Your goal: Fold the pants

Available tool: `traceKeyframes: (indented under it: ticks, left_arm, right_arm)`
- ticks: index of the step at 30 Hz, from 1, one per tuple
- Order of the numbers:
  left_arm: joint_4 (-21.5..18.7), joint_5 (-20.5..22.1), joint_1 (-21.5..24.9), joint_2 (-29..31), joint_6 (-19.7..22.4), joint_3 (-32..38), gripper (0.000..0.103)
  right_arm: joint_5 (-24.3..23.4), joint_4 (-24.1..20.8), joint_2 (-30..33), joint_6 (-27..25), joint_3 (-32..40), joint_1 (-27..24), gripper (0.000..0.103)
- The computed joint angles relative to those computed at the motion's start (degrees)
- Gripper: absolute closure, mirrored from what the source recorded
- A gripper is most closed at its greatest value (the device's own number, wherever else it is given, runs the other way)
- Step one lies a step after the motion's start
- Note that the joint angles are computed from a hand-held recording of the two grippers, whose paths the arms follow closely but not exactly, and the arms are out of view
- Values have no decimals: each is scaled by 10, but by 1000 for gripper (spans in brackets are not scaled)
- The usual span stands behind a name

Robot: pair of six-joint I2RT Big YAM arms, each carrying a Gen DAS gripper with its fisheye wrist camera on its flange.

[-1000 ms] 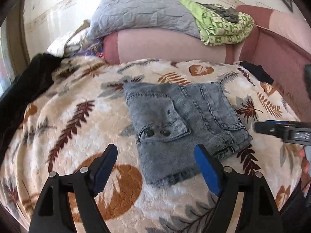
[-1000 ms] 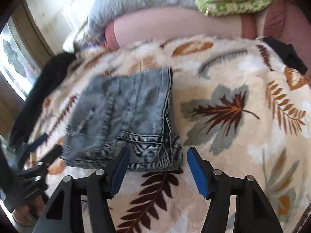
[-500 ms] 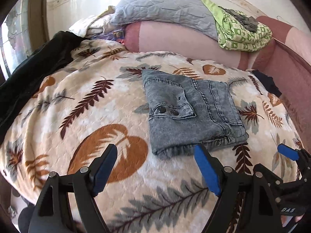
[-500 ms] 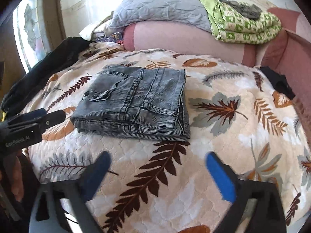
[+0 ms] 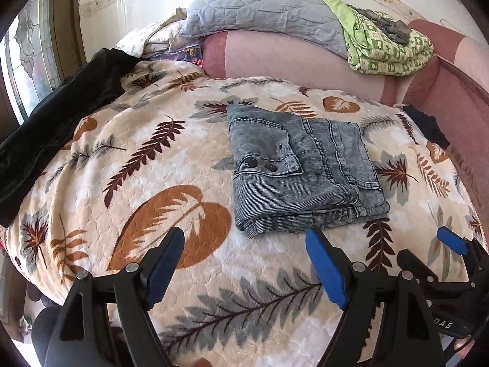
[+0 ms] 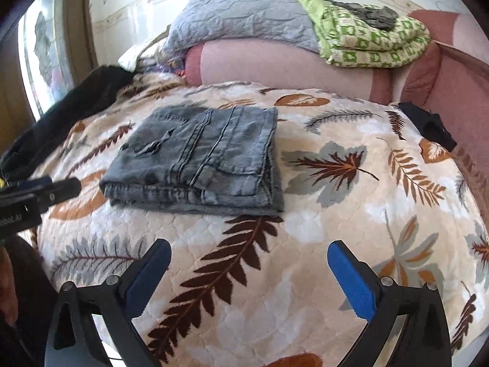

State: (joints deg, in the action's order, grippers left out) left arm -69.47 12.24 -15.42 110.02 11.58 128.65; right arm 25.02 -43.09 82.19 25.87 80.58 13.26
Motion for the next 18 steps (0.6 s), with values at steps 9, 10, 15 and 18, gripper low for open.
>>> traceKeyframes:
  ticks: [9,10,15,18]
  left_arm:
    - [5,-5,-12,1,7,-6,21]
    - [7,-6,-13,1,7,-7,21]
    - [11,-4,-11,1,4,-13,21]
    - [12,-3,-9,2,1,-14,21]
  right_arm:
    - [2,41,-24,24,-26,-15,0]
    - [4,42,-25,26,-27,-15,0]
    - [16,53,-28,26,-32,-14,0]
    - [20,52,-24,23,-30,-11,0]
